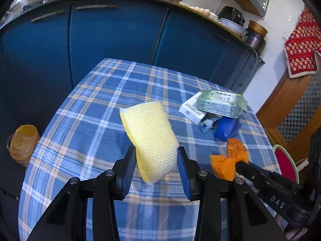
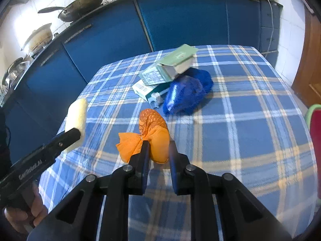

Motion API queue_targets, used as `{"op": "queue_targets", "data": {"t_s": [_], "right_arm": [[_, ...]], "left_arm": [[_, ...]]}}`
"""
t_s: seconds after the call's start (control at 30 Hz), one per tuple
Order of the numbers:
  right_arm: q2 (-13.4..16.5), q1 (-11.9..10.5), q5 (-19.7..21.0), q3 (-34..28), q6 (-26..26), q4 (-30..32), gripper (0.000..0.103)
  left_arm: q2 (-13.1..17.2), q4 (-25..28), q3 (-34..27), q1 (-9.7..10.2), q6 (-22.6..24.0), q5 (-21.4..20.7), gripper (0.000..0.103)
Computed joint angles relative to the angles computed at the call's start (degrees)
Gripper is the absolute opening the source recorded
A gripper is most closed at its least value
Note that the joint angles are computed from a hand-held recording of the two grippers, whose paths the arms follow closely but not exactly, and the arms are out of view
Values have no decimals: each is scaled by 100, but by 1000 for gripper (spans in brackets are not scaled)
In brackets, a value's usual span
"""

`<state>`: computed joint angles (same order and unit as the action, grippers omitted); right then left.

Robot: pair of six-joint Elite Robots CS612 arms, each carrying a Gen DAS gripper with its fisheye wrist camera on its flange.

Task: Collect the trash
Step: 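Grasp the orange mesh bag with the right tool while the left tool holds the sponge, then carry the sponge and orange bag over the red bucket and open both tools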

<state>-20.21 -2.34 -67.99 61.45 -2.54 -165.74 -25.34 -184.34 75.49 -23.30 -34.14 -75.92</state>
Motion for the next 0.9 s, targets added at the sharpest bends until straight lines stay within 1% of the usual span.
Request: {"op": "queue_targets", "data": {"t_s": [0.2,0.4,0.6,0.9], "right_arm": [[-229,-109,-78,490,64,-434,20],[-421,-258,-123,885,339,-862,20],[-548,-398,-341,1204,607,-1367,20],[-681,-624,-636,1581,993,-1978,20]], "left_arm": [[-25,-36,-4,-97,162,-115,42],[-17,-9,-74,-191,360,-332,42],[12,8,-191,-278,554,-757,42],[102,187,-449,-438,887,-1177,42]]}}
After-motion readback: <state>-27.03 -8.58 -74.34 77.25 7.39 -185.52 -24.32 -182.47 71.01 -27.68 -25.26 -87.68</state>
